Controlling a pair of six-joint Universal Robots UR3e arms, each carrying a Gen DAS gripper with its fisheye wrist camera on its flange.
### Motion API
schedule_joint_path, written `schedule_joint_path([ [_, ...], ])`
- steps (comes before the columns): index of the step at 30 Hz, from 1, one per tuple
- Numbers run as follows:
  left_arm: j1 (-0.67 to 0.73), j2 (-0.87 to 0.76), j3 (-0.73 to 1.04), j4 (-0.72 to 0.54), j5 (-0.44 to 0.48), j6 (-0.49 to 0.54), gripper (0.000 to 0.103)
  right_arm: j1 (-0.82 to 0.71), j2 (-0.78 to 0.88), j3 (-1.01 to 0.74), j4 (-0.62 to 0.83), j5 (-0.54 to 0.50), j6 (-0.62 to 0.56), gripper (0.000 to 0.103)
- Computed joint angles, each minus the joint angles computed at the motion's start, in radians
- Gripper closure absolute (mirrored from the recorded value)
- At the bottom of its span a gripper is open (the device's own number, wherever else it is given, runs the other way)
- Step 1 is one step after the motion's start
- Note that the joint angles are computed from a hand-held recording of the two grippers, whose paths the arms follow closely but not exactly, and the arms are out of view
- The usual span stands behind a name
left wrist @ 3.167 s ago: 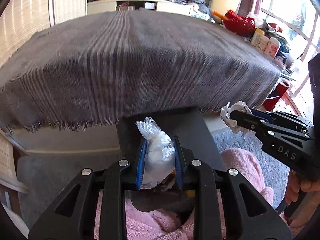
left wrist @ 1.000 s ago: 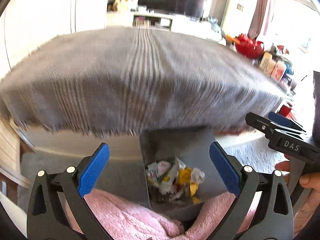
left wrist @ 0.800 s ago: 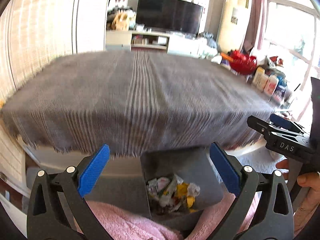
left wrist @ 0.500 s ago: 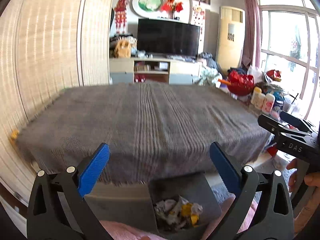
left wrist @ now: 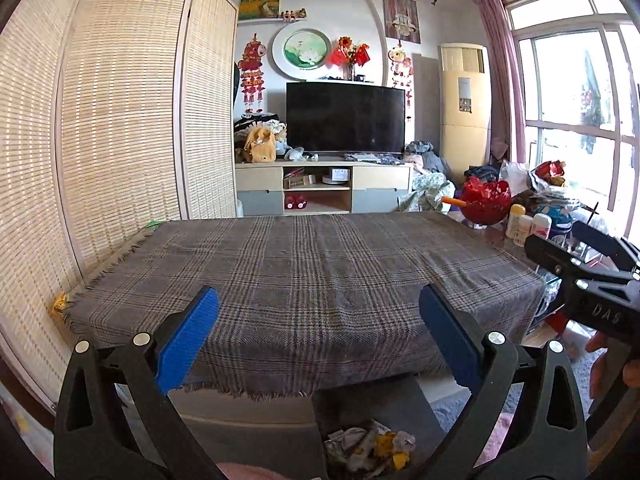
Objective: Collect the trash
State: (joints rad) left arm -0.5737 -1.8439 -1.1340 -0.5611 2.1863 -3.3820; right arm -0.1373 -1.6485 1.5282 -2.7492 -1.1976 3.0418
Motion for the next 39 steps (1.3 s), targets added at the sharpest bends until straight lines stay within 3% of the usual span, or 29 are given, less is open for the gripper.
schedule_joint_path([
  [6, -0.034, 0.009, -0.027, 0.025, 0.051, -0.001, 0.008, -0.006, -0.039, 0.051, -0.011, -0.004, 0.018, 0.003],
  [12, -0.028, 0.047, -0.082, 0.048, 0.002, -0.007, 0.008, 0.007, -0.044, 0.067, -0.019, -0.01, 0.003, 0.003],
  [39, -0.048, 0.05, -0.086, 0.068, 0.017, -0.005, 0.008, -0.035, -0.084, 0.105, -0.034, 0.049, 0.015, 0.003],
])
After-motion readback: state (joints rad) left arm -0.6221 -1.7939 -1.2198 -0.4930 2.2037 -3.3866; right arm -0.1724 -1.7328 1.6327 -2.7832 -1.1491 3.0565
